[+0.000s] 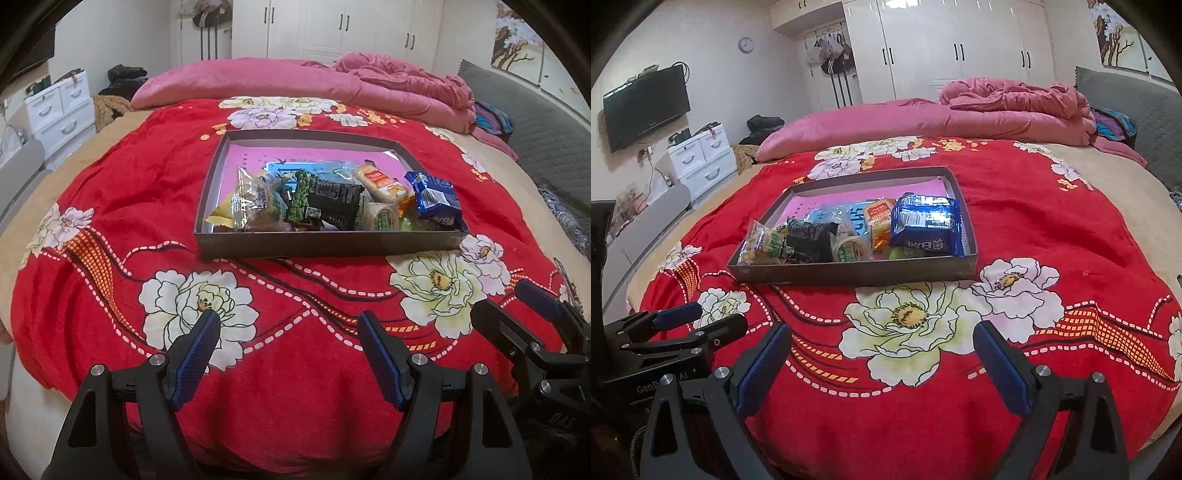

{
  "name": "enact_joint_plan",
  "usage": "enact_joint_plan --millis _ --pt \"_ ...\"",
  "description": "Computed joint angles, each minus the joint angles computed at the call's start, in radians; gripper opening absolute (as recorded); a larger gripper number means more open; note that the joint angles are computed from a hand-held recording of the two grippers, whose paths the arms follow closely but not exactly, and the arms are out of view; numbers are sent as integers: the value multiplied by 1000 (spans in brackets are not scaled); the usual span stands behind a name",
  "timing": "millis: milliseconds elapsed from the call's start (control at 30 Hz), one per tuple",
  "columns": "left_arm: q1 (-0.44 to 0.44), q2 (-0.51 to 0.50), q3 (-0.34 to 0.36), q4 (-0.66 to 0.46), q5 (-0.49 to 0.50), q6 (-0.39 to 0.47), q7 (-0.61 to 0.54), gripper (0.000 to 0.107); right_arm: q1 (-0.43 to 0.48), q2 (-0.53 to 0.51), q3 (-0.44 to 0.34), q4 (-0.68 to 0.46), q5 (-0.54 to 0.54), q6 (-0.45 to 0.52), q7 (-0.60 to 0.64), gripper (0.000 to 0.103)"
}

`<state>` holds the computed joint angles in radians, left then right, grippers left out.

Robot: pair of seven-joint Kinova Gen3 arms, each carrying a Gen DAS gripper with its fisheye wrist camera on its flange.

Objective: Organize snacks

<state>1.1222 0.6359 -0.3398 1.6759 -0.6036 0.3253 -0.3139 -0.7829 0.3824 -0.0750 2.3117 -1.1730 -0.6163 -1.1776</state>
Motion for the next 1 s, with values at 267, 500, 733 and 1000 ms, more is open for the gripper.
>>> enact_joint_plan --millis 267,500,733,1000 --pt "2 4 3 -6 -10 7 5 78 -9 1 3 2 -15 -11 11 99" --pt "-1 7 8 -12 -18 15 9 78 6 -1 -4 4 -12 -7 2 99" --pt "-53 14 51 -32 -1 45 -5 78 12 5 1 2 -12 -5 -6 99" --pt "-23 20 -68 -10 -37 38 92 78 76 1 37 14 31 -3 -85 99"
